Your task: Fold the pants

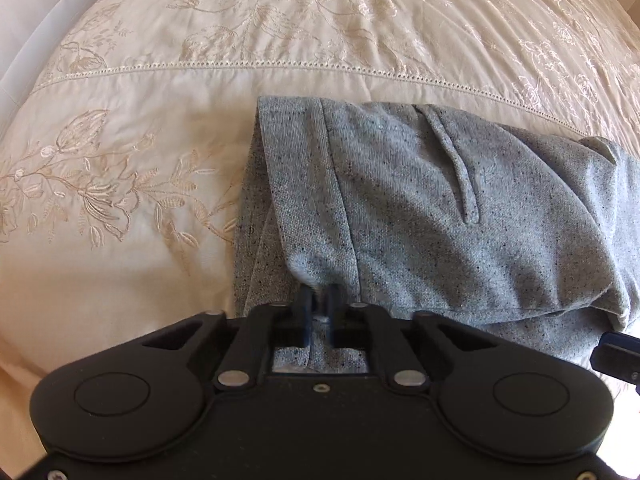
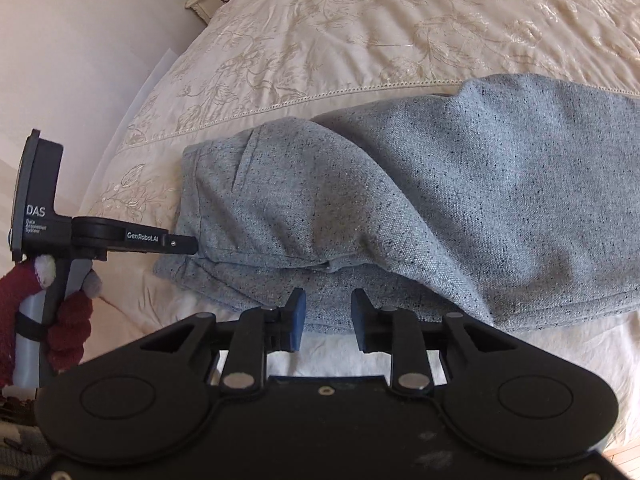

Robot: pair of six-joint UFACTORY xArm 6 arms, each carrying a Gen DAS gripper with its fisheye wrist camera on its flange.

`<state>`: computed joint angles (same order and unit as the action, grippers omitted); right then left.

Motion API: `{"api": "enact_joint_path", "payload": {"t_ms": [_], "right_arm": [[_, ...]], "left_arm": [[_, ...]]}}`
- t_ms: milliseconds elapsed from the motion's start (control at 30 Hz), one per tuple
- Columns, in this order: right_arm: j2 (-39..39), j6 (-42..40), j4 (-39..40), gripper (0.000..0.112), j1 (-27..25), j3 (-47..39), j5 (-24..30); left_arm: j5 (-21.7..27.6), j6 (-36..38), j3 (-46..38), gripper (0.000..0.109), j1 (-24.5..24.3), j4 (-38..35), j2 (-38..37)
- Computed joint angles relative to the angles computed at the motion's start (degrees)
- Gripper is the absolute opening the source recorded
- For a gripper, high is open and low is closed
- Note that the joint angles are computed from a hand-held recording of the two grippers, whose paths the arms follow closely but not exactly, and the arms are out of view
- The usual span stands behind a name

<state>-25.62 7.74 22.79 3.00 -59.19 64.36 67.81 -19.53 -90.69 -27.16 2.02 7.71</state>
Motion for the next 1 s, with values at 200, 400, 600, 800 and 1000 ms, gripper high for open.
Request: {"api": "enact_joint_path", "payload": {"t_ms": [200,400,600,800,1000], "right_arm": [[1.12,1.45,-1.90,0.029,0.45,-1.55,0.58],[-0.54,-1.11,-3.61,0.029,0.80,-2.52,1.96],[2.80,-0.65,-7.27,0.029,1.40,-4.10,-2.21],[6.59,-0.32,-7.67,0.029,2.20,-4.06,-1.01],[4.63,-2.80,-11.06,0.029,5.30,-1.04,4.33]], "left_arm": [[-0.21,0.90,-1.72,0.004,1.64,1.26,-3.83],[2.85,2.57,-3.49,0.004,4.97,-3.55,-5.20],[3.38,1.56,-1.27,0.004,4.36,-3.15,-6.12],[4.05,1.59,0.36,0.004,4.71,-3.20,-7.03],[7.75,1.37,2.07,0.005,4.77,-4.08,-7.16]]}}
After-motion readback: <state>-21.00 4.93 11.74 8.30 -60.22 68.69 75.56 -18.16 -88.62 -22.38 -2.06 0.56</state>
